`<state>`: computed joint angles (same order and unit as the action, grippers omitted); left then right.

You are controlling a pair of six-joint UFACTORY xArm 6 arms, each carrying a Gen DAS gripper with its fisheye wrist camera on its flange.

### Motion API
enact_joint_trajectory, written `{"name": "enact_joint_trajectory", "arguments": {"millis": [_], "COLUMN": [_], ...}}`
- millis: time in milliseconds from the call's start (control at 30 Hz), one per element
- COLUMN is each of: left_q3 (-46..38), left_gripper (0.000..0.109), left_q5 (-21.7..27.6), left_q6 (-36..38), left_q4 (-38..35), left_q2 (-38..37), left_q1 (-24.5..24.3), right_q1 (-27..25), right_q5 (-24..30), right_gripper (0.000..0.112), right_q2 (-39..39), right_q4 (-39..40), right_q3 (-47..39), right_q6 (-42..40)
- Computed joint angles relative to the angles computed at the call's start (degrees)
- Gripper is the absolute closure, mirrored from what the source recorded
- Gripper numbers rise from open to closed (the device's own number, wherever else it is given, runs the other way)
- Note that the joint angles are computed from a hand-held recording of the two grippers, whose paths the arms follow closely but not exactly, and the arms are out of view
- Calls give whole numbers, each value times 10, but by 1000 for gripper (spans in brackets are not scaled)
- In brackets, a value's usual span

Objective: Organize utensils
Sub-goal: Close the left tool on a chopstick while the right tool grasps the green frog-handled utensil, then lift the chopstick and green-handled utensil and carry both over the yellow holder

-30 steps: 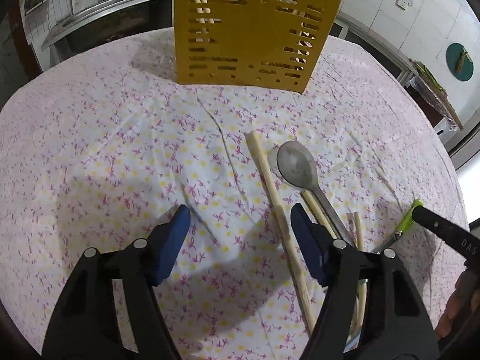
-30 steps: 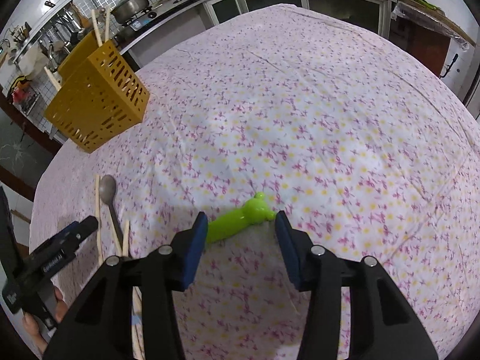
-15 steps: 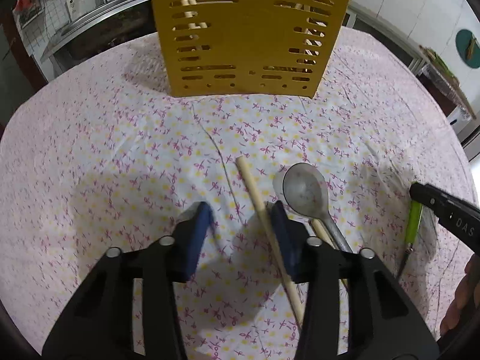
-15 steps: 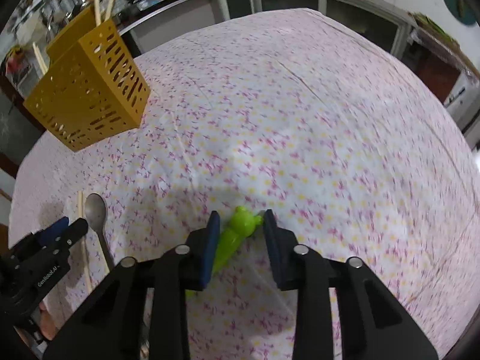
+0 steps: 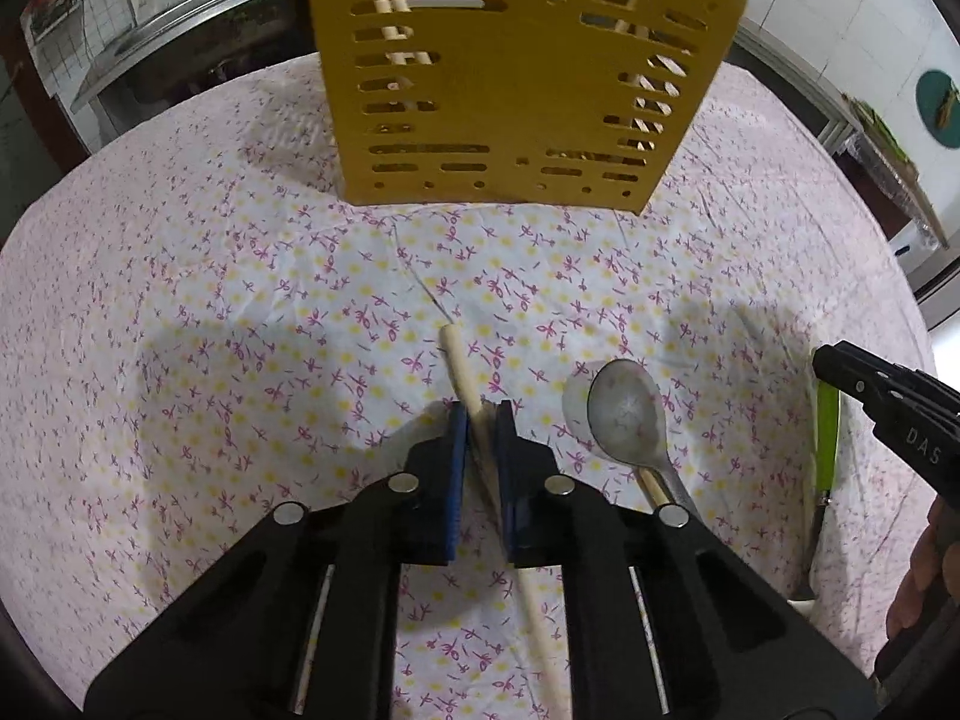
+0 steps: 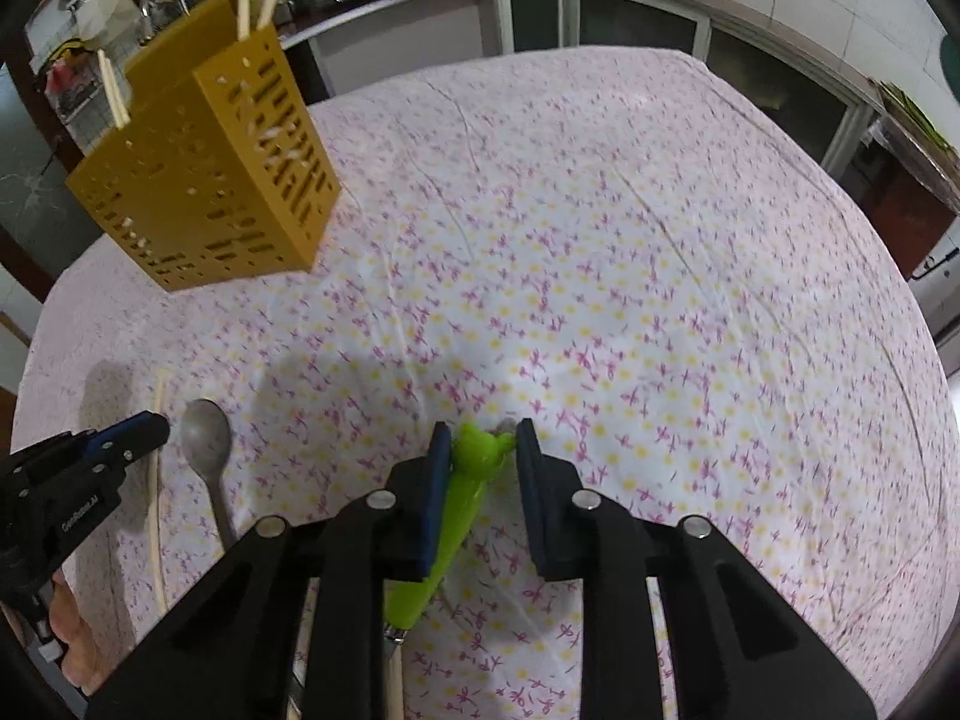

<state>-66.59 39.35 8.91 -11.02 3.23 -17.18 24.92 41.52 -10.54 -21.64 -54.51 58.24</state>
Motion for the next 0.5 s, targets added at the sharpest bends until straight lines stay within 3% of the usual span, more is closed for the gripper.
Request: {"name": "enact_joint_trajectory", "arguments": {"millis": [267, 333, 500], "left_q3": [-3, -4, 13], "left_gripper": [104, 104, 104], "left_q5": [-6, -7, -5], "left_q6": [13, 16, 32], "left_q4": [-15, -17, -32], "left_q2": [-8, -7, -20], "left_q1": [4, 7, 24], "right_q1": [-1, -4, -5], "right_q5": [-21, -40, -26], "right_gripper": [90, 89, 86], "right_q2": [-2, -2, 15], "right_q4": [9, 28, 94], "right_q3": [3, 10, -3], "right_q6": [-45, -65, -105]}}
